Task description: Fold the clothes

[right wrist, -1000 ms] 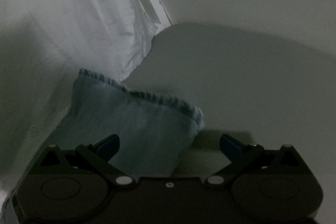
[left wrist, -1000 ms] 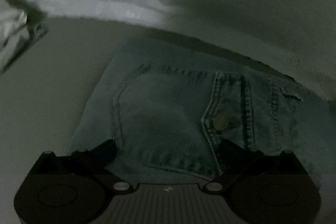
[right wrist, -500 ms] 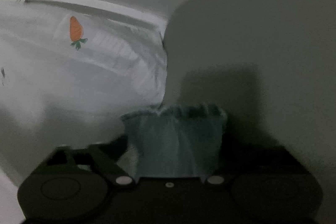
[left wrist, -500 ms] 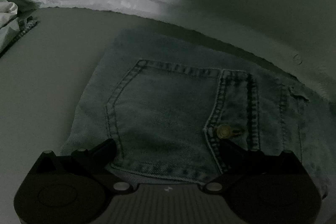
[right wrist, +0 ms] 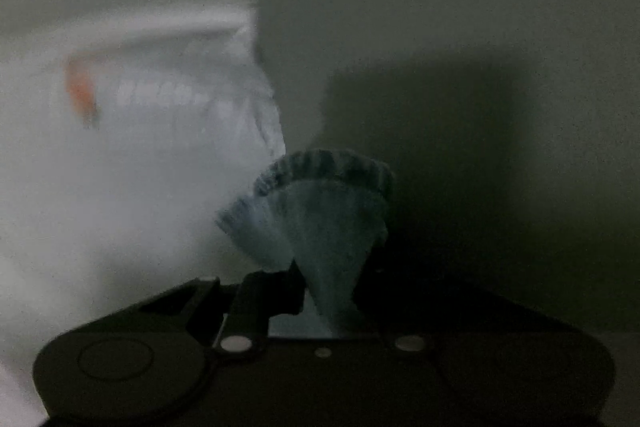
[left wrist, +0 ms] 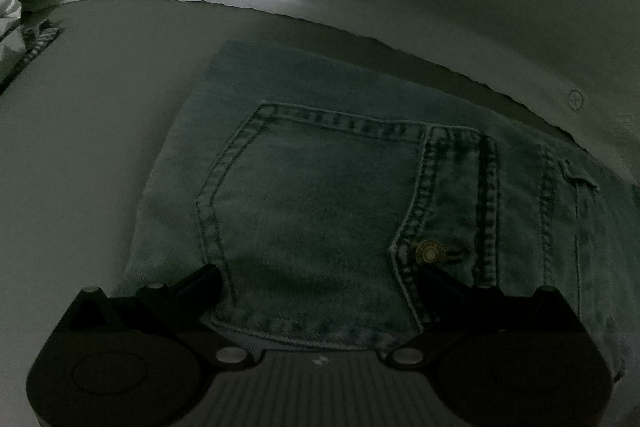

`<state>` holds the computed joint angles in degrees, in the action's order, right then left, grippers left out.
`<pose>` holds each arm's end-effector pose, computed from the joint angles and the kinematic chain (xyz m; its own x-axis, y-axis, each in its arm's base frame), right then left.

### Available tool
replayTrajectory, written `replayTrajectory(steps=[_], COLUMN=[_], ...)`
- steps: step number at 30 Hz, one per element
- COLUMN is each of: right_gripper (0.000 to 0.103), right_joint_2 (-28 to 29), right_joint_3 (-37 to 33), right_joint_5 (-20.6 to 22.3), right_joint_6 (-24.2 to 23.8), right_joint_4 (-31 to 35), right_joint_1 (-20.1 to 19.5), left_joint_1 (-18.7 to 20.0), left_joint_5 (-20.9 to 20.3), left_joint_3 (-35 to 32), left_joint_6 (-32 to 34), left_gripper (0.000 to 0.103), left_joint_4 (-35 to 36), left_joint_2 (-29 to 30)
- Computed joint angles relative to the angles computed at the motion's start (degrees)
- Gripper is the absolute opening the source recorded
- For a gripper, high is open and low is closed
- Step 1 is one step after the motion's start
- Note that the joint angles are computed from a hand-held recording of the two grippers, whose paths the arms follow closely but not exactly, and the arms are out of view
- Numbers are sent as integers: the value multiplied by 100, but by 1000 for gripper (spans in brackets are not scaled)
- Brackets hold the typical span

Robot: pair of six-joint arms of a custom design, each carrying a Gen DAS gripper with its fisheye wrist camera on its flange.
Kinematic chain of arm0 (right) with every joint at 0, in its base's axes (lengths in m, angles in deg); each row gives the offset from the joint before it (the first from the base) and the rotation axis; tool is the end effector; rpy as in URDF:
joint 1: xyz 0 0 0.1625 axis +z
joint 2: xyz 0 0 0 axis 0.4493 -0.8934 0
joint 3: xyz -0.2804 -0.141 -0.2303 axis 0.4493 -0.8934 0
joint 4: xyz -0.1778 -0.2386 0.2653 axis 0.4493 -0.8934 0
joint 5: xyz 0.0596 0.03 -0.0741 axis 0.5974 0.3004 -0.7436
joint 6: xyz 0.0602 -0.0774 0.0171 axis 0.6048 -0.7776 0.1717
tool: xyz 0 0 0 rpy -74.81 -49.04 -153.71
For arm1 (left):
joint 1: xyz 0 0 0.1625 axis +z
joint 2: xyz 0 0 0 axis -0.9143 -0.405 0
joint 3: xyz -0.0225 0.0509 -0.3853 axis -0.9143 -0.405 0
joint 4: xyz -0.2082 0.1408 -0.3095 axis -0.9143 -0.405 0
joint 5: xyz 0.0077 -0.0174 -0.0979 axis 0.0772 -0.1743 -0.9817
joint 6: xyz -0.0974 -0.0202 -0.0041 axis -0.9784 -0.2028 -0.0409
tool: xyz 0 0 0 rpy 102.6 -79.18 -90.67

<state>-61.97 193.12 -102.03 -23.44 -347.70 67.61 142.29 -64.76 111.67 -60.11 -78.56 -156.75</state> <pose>0.1235 -0.4653 0.0473 -0.3890 0.2440 -0.8884 0.8371 -0.3090 -0.4514 0.0468 -0.6222 0.4364 -0.7829 0.0949 -0.6148 0.3411 0.8920 -0.2967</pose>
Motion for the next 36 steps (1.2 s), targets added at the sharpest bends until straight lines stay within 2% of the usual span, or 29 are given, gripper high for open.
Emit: replayTrajectory(steps=[1,2,3,6,11,16,20,22,26,29,32,34,36], right_gripper=[18,18,18,18,19,19,19,18,18,19,19,17,16], right_joint_2=[185,305,463,819,1128,1753,2319,2608,3218,3670,3950,4035,4259], right_joint_3=[-87,-230,-442,-1146,-2186,-3441,-4437,-4880,-5861,-6565,-6923,-6952,-7221], right_joint_5=[123,100,178,476,757,1143,1623,1838,1895,1734,1410,926,931], right_joint_6=[278,315,118,155,-45,165,287,389,669,762,653,700,647], right_joint_4=[-356,-489,-777,-1154,-682,-223,381,741,1598,2573,3627,4297,4271], right_joint_1=[-13,65,127,397,954,1453,1699,1776,1952,2109,2182,2226,2221], left_joint_1=[12,18,21,70,148,149,241,270,350,545,745,882,1015], left_joint_5=[-15,-32,-48,-120,-308,-261,-481,-409,-348,-417,-484,-496,-541], left_joint_3=[-19,-20,-17,-188,-559,-830,-781,-801,-842,-1179,-1556,-1831,-2050], left_joint_6=[15,29,41,98,138,-36,190,316,593,711,786,762,750], left_gripper=[103,103,103,103,103,103,103,103,103,103,103,103,103], left_joint_4=[14,21,29,179,661,1136,1038,987,860,843,872,1019,1121], left_joint_2=[2,-7,-17,75,184,150,-119,-210,-416,-330,-220,-142,-64])
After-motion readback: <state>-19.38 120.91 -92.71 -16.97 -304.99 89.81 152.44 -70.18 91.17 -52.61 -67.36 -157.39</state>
